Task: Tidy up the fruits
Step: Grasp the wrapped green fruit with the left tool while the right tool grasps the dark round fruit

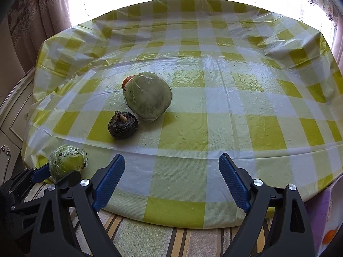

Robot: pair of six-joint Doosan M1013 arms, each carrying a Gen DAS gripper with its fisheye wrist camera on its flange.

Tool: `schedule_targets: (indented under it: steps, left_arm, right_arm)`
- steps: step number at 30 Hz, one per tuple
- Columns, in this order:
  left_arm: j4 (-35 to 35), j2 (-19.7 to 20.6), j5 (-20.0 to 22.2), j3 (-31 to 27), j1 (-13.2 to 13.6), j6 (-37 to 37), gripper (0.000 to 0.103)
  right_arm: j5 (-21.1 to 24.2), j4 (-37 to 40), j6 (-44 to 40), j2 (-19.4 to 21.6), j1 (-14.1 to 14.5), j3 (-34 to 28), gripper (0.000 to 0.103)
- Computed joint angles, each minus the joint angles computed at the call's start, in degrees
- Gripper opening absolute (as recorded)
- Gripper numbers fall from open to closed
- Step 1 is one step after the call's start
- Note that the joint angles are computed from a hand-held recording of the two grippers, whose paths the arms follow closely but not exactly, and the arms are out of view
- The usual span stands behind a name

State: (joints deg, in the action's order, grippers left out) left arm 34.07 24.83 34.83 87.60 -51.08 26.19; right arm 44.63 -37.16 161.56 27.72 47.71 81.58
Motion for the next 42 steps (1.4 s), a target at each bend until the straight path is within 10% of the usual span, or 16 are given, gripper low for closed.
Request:
schedule_targets:
  steps: [17, 31, 34, 42]
  left_arm:
    - [3.80, -0.62, -0.61, 1.22, -0.08, -5.94, 0.058]
    - [4.44, -0.77, -0.60, 1.49, -0.11, -7.21, 0.058]
    - [4.45, -0.77, -0.59, 1.52, -0.10, -7.14, 0.058]
    - [4.61, -0.79, -0.13, 1.65, -0.21, -7.23, 0.058]
  right_arm:
    - [-1.37, 3.31, -5.17, 3.41, -0.85, -5.66, 0.086]
    - [2.42, 8.92, -13.16, 7.03, -1.09, -11.40, 0.063]
    - [2.40, 8.55, -14.13, 7.14, -0.86, -11.61, 0.041]
    - [1.59, 7.28, -13.21, 6.13, -0.52, -10.33, 0.041]
